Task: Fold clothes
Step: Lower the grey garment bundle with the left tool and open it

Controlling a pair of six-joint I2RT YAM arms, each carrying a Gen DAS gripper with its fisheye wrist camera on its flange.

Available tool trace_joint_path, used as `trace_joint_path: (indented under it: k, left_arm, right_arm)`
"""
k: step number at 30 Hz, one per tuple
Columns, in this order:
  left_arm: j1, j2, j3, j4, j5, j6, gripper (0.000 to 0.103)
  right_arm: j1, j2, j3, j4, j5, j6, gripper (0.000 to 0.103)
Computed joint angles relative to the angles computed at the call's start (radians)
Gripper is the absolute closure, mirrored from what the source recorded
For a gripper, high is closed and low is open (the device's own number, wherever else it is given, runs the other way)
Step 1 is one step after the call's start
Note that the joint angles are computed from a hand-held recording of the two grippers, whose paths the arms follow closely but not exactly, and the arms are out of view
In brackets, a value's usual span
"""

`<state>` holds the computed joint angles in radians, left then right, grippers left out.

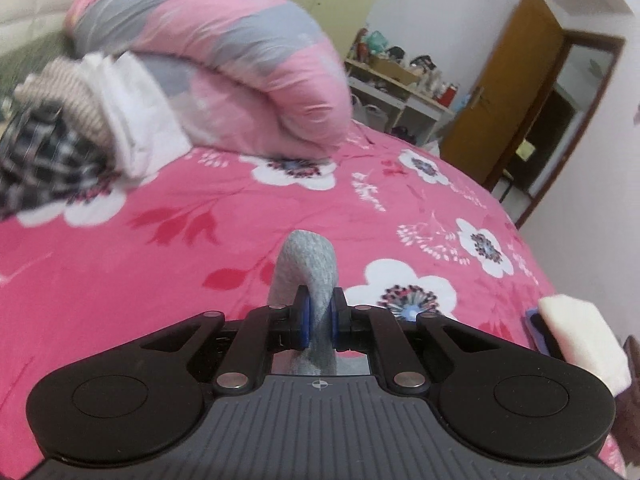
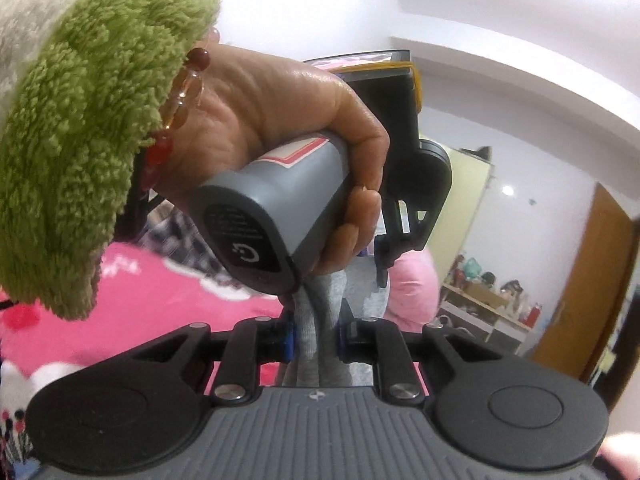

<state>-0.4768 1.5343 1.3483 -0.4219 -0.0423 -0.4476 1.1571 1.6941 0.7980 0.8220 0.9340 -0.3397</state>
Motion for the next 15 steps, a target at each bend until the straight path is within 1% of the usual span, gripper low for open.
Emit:
trace_joint_path:
  k: [4, 10, 12, 15]
  left_arm:
    - [-0.114, 0.102, 0.164, -0.093, -0.111, -0.008, 0.096]
    - [-0.247, 0.269, 0.404, -0.224, -0.229, -0.016, 0.096]
    - [-0.285, 0.332, 0.480, -0.260, -0.254, -0.017, 0.096]
    - [-0.340, 0.444, 0.612, -0.318, -0.277, -0.026, 0.096]
  right_arm:
    - [-0.021, -0.129, -0.119, 0.041, 0.011, 0.056, 0.084]
    - [-0.077, -0.316, -0.281, 0.052, 0.010, 0.168, 0.084]
    - [-0.105, -0.374, -0.332, 0.053, 0.004, 0.215, 0.084]
    - [-0.122, -0.475, -0.422, 0.035, 0.027, 0.277, 0.084]
